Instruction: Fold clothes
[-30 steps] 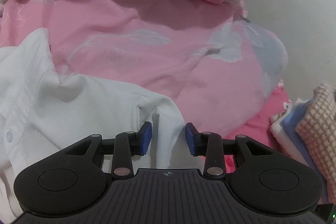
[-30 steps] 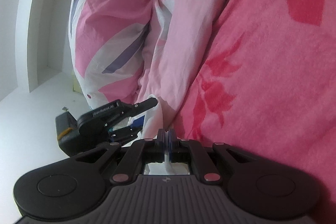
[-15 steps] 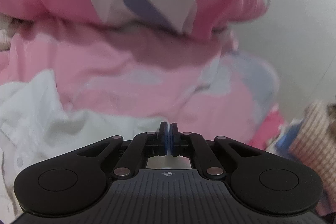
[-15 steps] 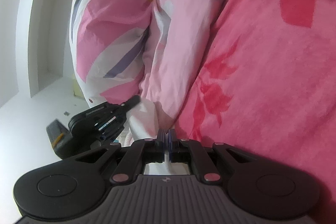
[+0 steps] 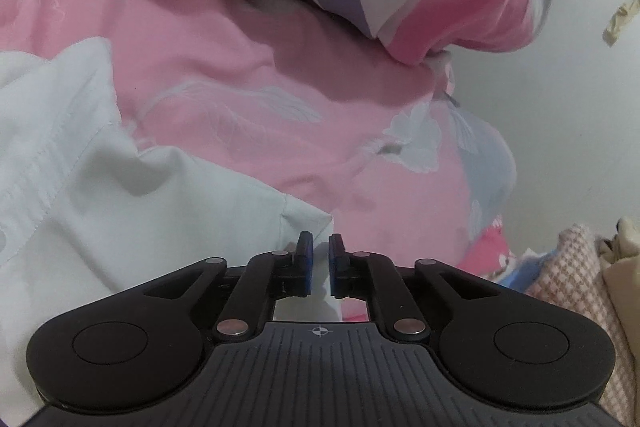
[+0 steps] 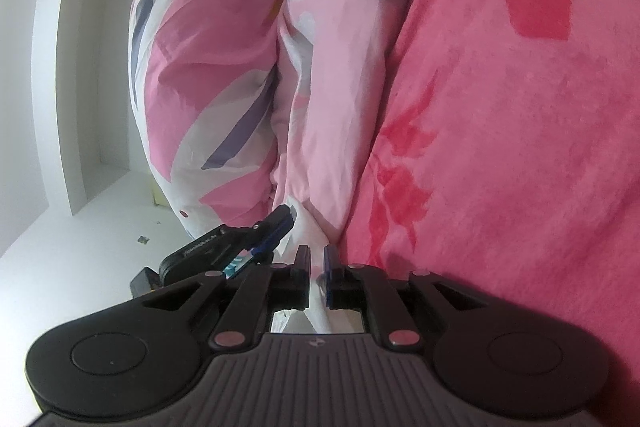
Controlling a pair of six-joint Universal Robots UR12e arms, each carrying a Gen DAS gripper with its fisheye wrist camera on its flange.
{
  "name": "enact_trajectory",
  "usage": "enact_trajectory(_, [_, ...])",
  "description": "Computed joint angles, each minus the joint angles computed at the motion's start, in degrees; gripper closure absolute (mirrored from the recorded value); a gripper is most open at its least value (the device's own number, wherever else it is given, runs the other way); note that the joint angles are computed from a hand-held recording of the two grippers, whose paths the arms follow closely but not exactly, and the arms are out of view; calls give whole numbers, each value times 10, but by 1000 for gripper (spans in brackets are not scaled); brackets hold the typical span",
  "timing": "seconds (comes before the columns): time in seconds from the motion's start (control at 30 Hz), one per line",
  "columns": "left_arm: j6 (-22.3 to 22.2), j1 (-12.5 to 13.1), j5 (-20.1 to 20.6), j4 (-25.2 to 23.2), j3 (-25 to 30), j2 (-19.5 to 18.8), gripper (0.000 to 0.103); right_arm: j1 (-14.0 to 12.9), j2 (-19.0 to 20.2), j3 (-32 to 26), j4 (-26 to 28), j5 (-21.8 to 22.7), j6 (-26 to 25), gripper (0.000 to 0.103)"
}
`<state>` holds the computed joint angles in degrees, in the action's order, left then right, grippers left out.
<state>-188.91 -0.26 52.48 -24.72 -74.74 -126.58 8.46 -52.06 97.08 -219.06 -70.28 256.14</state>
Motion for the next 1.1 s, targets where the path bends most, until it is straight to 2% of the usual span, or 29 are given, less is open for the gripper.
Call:
enact_trajectory(0.03, [12, -1, 5, -10, 1, 2, 75, 0, 0, 0, 1, -1, -1, 94])
enact_trajectory(0.07, [25, -3, 11, -21, 3, 4, 60, 0, -1, 0, 3, -1, -3, 94])
enact_trajectory(0.1, [37, -5, 18, -32, 4, 6, 50, 0, -1, 0, 4, -1, -4, 94])
enact_trajectory(0.17, [66, -9, 36, -51, 7, 10, 41, 1, -4, 2, 9, -5, -9, 93])
enact_trajectory(0.23, [94, -16, 59, -68, 10, 13, 40, 1, -7, 4, 17, -8, -21, 92])
enact_trajectory(0.27, [104, -18, 67, -67, 9, 14, 41, 2, -9, 4, 20, -9, -27, 92])
enact_trajectory(0.33, [125, -24, 83, -63, 7, 15, 50, 2, -12, 5, 27, -9, -40, 92])
enact_trajectory(0.4, [143, -28, 96, -61, 6, 14, 77, 3, -13, 5, 32, -7, -55, 92])
enact_trajectory(0.47, [147, -30, 102, -62, 6, 13, 94, 3, -16, 5, 40, -5, -69, 93])
enact_trajectory(0.53, [151, -31, 108, -63, 5, 11, 98, 3, -16, 3, 49, 2, -79, 94])
enact_trajectory(0.63, [147, -27, 98, -30, -7, 14, 102, 3, -17, 4, 48, 0, -84, 98])
enact_trajectory(0.83, [82, -8, 17, 117, -29, 6, 103, 3, -20, 8, 44, -11, -92, 101])
enact_trajectory(1.1, [31, -8, 19, 175, -27, -14, 103, 5, -26, 13, 66, -30, -112, 101])
